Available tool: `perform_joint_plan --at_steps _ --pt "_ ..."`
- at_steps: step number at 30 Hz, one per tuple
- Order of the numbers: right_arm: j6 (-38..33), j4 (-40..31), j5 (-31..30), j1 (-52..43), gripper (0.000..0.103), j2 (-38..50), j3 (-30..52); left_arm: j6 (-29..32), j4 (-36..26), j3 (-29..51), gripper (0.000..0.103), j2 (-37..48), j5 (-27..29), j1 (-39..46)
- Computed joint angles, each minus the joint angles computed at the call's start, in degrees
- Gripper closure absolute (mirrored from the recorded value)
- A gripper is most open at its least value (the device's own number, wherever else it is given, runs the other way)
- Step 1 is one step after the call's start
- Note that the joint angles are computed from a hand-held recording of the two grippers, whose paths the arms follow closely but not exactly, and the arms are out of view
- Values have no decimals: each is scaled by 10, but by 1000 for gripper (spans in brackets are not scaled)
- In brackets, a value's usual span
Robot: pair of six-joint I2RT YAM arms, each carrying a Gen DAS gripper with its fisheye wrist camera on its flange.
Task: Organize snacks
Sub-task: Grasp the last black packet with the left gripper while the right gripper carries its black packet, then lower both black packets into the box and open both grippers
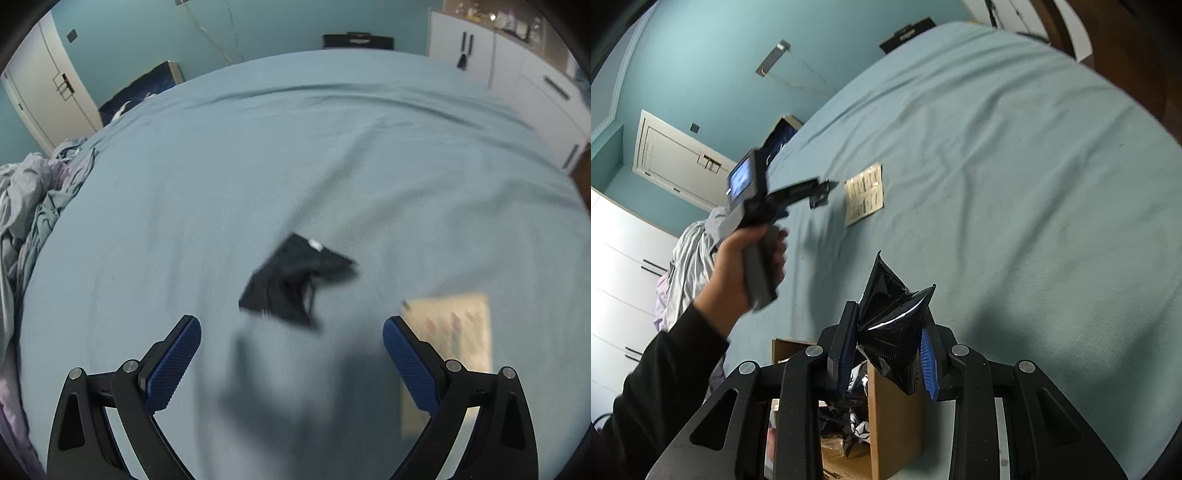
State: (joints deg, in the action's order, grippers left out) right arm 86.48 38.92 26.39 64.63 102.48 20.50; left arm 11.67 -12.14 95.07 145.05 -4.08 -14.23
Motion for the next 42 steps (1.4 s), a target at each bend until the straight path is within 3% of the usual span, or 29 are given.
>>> perform_joint_plan --at_steps 4,9,11,13,14,15,17,22,29,32,39,42 --pt "-13 25 -33 -25 74 13 -8 -8 -19 95 2 68 -25 -5" --pt "-26 28 -59 -46 74 21 -1 -9 -88 200 4 124 -6 3" --pt "-32 17 -62 -53 74 14 2 -14 -111 209 28 124 36 16" --pt "-30 4 -52 -45 74 9 6 -27 -128 199 39 114 66 28" --pt "-29 -3 -44 -40 74 5 8 -28 -126 181 63 102 62 30" --pt "-24 -13 -33 -30 74 4 14 -20 -125 158 67 87 49 30" --pt "-22 -36 -16 -20 74 -8 20 -12 -136 119 68 57 45 34" --pt "-14 -83 21 10 74 -15 44 14 -86 -92 68 -96 63 64" --pt "20 -185 84 67 74 -45 75 78 -59 -372 68 -350 142 130" --pt "42 -228 105 88 74 -48 89 132 -62 -479 68 -461 173 162" --pt "69 -245 120 117 74 -51 93 236 -96 -611 68 -622 234 221" --pt "70 -276 128 128 74 -47 113 280 -81 -676 67 -675 254 228"
